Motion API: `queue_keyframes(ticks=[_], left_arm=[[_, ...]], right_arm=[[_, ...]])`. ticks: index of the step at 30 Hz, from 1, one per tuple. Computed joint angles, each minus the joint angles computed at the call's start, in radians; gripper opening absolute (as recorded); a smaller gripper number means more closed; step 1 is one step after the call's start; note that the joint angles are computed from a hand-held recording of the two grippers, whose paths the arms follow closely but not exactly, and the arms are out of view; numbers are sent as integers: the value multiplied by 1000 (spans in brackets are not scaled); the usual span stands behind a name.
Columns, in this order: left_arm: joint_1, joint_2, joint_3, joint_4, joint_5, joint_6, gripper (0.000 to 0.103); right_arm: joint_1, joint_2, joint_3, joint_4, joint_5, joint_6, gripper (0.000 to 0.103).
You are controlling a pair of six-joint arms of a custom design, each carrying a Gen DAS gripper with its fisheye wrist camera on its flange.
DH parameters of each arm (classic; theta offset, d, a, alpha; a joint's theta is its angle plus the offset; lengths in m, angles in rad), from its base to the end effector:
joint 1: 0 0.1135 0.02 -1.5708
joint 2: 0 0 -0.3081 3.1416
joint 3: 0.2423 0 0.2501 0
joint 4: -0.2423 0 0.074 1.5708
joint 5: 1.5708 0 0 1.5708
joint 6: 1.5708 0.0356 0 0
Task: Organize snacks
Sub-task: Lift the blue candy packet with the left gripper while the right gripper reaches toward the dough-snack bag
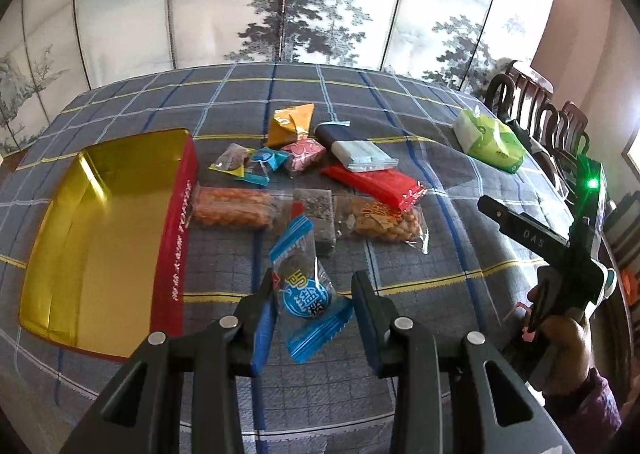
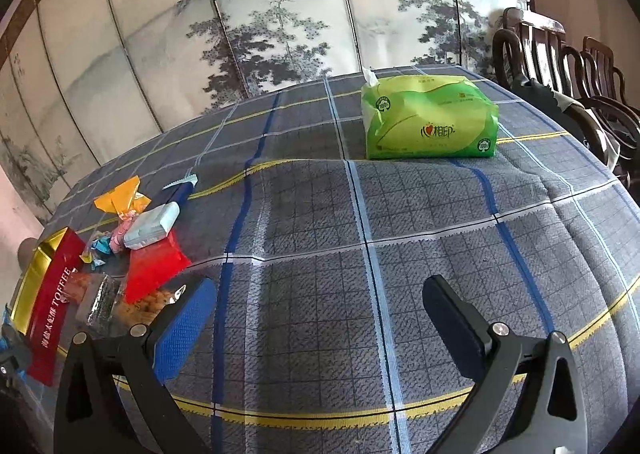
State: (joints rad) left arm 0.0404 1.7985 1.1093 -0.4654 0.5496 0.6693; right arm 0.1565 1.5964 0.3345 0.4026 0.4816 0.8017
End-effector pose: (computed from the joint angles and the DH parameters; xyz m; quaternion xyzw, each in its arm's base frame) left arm 0.3577 -0.0042 0.2101 0.3446 0.8782 -0.1799 0.2787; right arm 0.2276 0.0192 0.1285 0.3674 0.8370 -0.0425 0.4032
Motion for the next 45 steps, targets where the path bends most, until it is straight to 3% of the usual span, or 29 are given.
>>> queue_keyframes(ticks=[5, 10, 17, 25, 29, 32, 38, 43, 45], left_arm=[[23, 8, 27, -18, 6, 3, 37], [45, 20, 60, -41, 14, 8, 37], [77, 37, 103, -72, 28, 13, 37], [91, 68, 153, -105, 32, 9, 37], [94, 83, 171, -114, 31, 8, 37], [92, 95, 183, -116, 26, 2, 37], [98, 114, 205, -131, 16, -1, 37], [101, 119, 217, -135, 16, -8, 37], [98, 121, 219, -137, 12, -10, 37]], right_arm=[[14, -2, 8, -1, -14, -37, 103], [40, 0, -4, 75, -113, -156, 103], [68, 64, 127, -35, -272, -303, 98], [72, 142, 260, -112, -321, -381, 97], [52, 196, 340, -180, -331, -402, 85], [29, 226, 389, -207, -355, -428, 81], [-57, 235, 416, -199, -549, -436, 81], [-46, 230, 404, -235, -616, -456, 82], [-7, 225, 401, -256, -577, -484, 86]])
